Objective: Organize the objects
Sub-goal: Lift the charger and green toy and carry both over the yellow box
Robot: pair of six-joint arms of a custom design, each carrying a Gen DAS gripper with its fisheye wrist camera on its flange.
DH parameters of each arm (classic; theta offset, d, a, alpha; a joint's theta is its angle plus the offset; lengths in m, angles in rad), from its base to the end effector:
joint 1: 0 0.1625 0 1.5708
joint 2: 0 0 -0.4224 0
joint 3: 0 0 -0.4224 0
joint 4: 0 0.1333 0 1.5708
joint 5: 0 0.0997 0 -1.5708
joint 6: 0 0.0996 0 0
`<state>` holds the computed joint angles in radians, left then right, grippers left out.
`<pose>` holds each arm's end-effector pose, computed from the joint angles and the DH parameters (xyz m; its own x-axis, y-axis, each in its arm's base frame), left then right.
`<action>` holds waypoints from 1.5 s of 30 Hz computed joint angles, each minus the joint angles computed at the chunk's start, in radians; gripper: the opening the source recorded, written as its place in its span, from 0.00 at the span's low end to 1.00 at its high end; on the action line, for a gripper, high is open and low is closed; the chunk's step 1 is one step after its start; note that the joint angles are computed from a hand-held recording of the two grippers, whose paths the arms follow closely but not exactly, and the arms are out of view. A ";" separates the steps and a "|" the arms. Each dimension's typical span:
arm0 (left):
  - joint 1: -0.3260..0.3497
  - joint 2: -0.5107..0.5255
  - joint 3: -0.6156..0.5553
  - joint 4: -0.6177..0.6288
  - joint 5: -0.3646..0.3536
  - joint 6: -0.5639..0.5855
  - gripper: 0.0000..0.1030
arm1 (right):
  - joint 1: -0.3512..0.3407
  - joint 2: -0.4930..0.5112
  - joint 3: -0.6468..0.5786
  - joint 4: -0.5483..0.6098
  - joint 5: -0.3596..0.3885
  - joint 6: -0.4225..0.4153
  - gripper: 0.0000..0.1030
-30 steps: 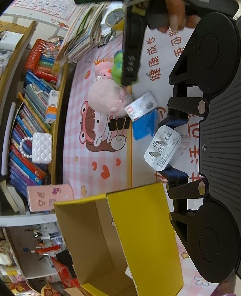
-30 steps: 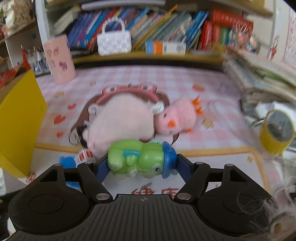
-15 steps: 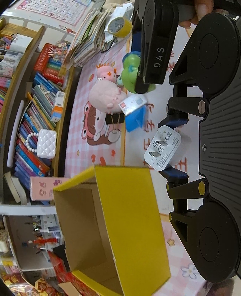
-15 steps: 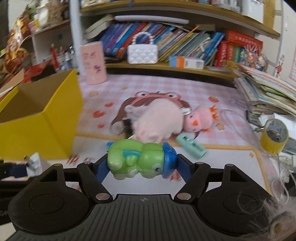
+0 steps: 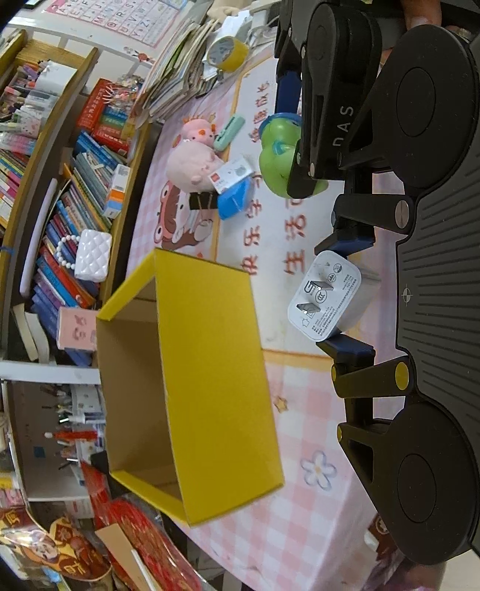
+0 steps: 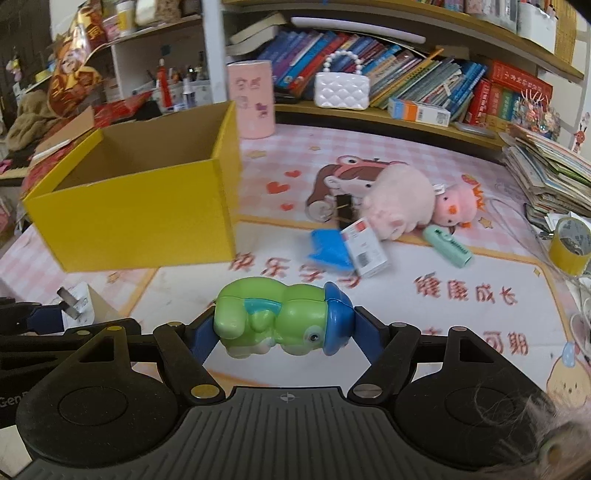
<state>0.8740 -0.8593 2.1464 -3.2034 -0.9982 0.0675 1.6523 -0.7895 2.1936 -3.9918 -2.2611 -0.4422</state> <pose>-0.1877 -0.5161 0.0319 -0.7199 0.4464 -0.5315 0.6539 0.6930 -0.3035 0.1092 -0.4780 0.0903 -0.7161 0.2068 0.6667 -0.3864 0.6780 -0.6253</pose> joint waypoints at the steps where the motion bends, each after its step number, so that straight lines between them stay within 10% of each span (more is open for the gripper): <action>1: 0.002 -0.011 0.012 0.000 -0.001 0.002 0.42 | 0.009 0.010 0.001 -0.004 -0.008 0.009 0.71; 18: 0.047 -0.214 0.183 -0.019 0.039 0.044 0.42 | 0.130 0.155 -0.029 -0.009 -0.048 0.148 0.71; 45: 0.073 -0.156 0.077 -0.168 -0.010 0.200 0.42 | 0.166 0.182 -0.128 -0.092 -0.097 -0.003 0.71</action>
